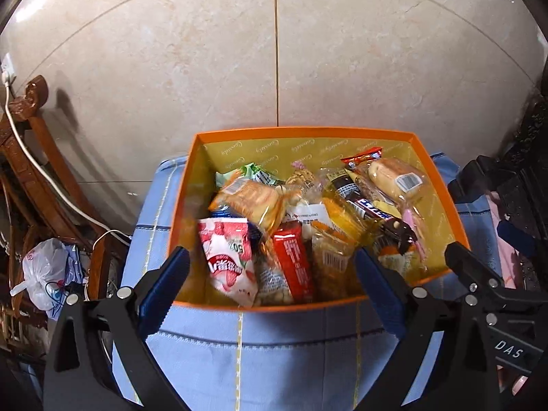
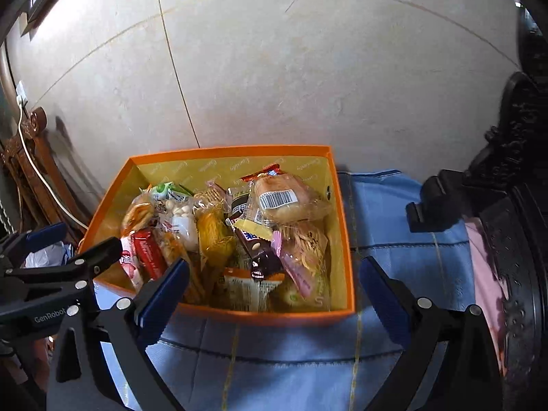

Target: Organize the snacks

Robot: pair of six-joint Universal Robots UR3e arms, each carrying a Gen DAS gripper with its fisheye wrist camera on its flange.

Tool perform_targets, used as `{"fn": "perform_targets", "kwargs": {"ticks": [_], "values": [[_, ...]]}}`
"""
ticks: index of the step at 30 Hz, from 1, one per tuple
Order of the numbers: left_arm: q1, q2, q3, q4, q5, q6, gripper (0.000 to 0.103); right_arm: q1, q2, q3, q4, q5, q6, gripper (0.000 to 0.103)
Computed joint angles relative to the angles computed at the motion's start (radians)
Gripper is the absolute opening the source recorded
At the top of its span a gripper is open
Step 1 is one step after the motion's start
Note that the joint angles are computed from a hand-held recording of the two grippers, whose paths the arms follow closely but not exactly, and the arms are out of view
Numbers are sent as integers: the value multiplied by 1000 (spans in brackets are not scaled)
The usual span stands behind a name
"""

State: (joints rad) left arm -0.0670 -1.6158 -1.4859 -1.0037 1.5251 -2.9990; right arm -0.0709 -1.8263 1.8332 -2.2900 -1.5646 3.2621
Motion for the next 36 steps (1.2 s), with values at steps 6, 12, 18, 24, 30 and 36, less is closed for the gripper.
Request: {"fn": "perform_targets", "kwargs": {"ticks": [6, 12, 18, 24, 30, 36], "values": [[23, 105, -45, -40, 2, -2, 95, 29, -76, -9, 66, -36, 29, 100], [61, 196, -79, -86, -21, 19, 95, 48, -114, -24, 113, -50, 39, 100], [81, 232, -83, -111, -25, 29, 95, 70, -122, -37, 127, -66, 52, 100], [87, 239, -74, -122, -34, 35, 95, 74, -119, -56, 137, -68, 52, 100], [90, 236, -68, -124, -33, 37, 95, 75, -110, -66, 139, -71, 51, 100], [96, 232, -67, -121, -36, 40, 95, 76, -107, -66, 139, -70, 52, 100]]}}
